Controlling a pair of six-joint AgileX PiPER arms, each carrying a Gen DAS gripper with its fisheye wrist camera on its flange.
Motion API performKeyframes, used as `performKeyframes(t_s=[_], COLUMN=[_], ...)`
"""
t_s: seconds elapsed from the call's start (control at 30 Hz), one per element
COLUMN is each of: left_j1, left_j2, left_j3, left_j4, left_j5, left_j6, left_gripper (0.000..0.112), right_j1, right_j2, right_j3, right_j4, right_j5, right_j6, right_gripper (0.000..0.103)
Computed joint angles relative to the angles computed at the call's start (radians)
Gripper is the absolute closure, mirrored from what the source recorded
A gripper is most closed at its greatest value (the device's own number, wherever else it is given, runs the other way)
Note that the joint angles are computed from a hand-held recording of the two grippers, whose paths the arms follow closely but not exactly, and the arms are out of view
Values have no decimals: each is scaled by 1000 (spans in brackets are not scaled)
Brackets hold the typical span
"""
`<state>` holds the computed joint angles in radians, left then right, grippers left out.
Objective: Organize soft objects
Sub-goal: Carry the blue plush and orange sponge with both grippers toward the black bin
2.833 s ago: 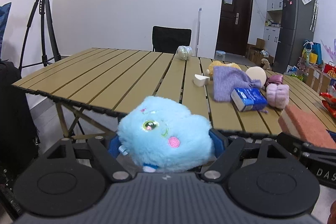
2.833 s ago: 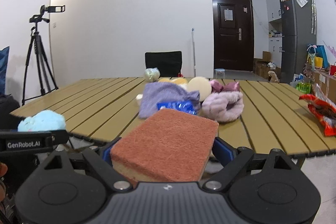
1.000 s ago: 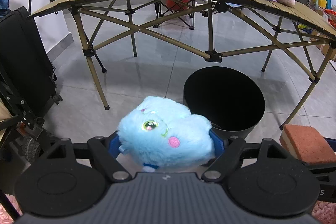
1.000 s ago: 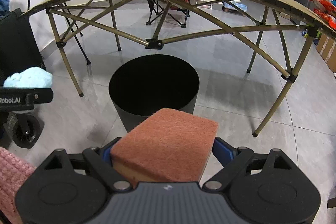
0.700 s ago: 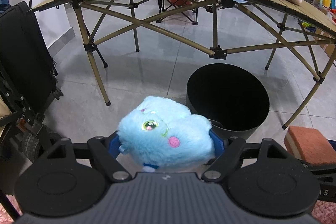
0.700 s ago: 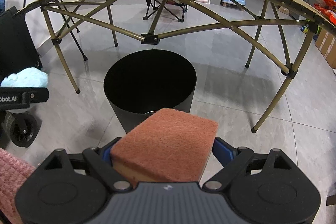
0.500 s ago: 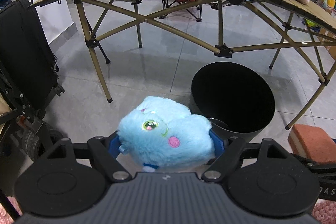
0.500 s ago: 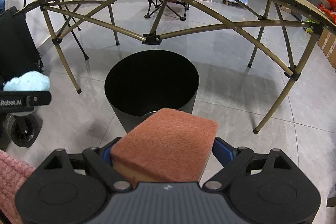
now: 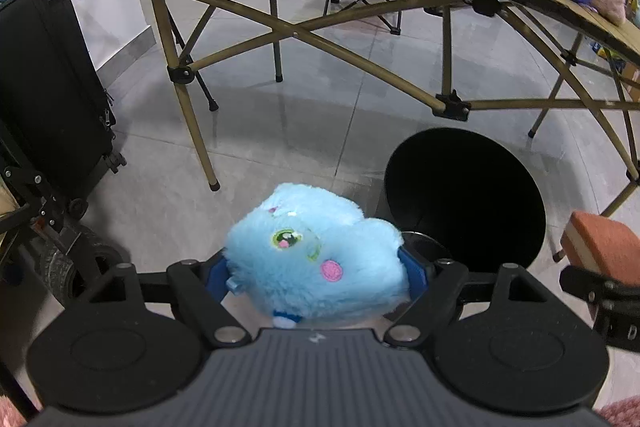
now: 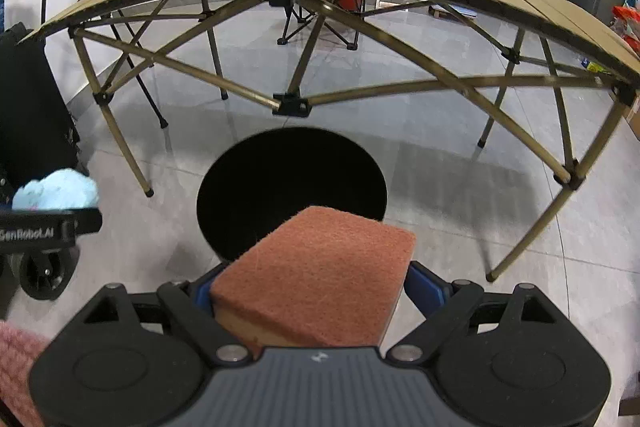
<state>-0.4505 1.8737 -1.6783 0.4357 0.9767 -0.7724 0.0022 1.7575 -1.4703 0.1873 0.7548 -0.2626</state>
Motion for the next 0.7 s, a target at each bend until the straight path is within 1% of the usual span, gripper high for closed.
performKeyframes(t_s=[0.13, 0.33, 0.5, 0.7], left_j1=[27, 61, 91, 125], left_j2=[21, 59, 116, 193], left_j3=[-38, -102, -196, -333], left_j4=[-26, -48, -44, -63], left_j5=[14, 38, 69, 116], left_j6=[28, 67, 102, 152], left_gripper=[31, 31, 31, 31], right_j1=[16, 45, 66, 84], right_j2=[76, 211, 332, 502], right_j3=[-121, -332, -526, -806], right_j4=[-12, -28, -41, -48], right_j5=[41, 135, 230, 377], right_j6=[15, 39, 56, 84], right_gripper=[13, 13, 13, 13])
